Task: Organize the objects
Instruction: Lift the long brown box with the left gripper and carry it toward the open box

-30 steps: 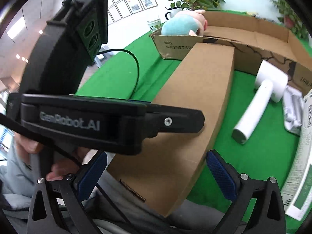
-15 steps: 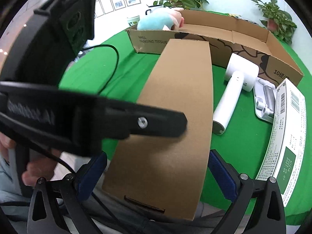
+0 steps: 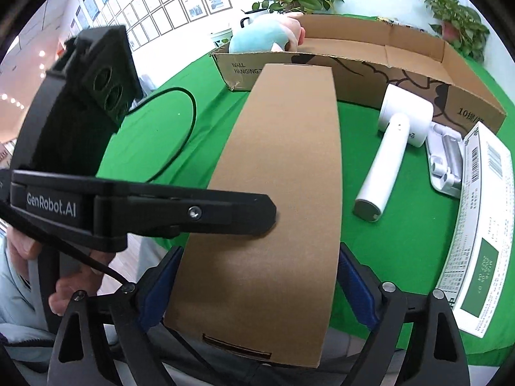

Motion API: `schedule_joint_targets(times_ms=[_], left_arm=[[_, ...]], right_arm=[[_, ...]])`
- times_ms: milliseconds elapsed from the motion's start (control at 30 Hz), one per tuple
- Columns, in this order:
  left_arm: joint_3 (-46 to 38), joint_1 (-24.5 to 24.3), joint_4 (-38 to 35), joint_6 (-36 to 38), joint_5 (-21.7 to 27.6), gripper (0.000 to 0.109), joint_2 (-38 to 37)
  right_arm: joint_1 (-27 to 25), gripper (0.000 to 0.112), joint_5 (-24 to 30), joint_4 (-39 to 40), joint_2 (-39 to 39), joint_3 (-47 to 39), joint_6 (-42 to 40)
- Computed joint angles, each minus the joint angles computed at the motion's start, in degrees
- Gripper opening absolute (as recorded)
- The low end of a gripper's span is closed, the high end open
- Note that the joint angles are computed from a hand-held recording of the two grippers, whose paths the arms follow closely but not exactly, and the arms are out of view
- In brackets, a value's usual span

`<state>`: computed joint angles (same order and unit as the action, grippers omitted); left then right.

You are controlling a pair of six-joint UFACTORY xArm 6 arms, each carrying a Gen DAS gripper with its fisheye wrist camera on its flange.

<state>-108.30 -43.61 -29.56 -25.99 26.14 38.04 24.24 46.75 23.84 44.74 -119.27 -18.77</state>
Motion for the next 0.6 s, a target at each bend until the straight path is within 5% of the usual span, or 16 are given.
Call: schedule_joint_targets(times_ms=[267, 367, 600], left_arm=[[0.4, 0.0, -0.68, -0.22, -0.65, 0.077, -0.27], [1.15, 0.17, -4.83, 2.26, -0.34, 0.078, -0.8], [-0.29, 0.22, -4.06, 1.2, 0.58, 0.078, 0.06]], right_arm=[[-1.3, 0.088, 5.63, 3.15, 7.8, -12.74, 1.34], [-1.28, 0.088, 4.04, 6.35, 2.93, -4.83, -0.24], [-1.54, 0.087, 2.82, 10.31, 0.53, -0.79, -2.22]])
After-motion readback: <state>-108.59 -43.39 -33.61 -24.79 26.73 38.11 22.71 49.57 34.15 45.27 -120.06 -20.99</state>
